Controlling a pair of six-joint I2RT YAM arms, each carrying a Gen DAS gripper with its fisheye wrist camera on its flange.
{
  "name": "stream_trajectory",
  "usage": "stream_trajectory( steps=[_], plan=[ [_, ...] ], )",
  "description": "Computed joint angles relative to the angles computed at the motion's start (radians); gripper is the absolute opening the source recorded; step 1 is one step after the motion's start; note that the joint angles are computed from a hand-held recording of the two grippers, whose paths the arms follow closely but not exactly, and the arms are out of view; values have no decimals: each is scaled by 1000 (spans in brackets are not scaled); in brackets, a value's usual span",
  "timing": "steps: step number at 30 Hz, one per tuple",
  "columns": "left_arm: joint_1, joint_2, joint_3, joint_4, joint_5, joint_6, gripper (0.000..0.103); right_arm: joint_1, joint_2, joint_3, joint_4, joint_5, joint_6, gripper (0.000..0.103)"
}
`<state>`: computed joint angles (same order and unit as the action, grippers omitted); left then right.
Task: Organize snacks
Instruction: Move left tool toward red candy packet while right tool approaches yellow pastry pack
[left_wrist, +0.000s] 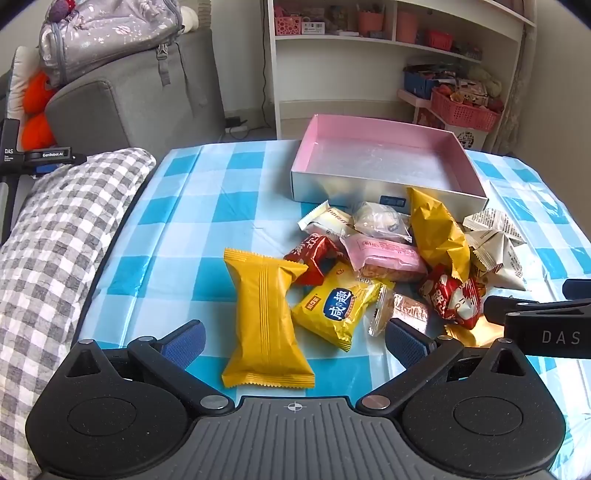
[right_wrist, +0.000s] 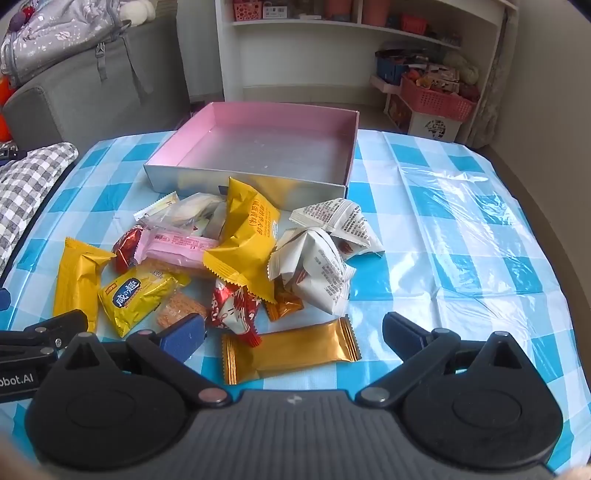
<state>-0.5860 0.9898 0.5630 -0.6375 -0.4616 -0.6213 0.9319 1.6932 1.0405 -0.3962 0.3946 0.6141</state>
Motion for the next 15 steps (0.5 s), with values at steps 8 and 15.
stream_trajectory(
  steps=[8, 15],
  plan=[
    [8, -22, 2, -14, -7, 7, 103, -2, 6, 5, -1, 0, 1, 103],
    [6, -21, 3, -16, -11, 7, 103, -18, 6, 9, -5, -26, 28, 103]
  ],
)
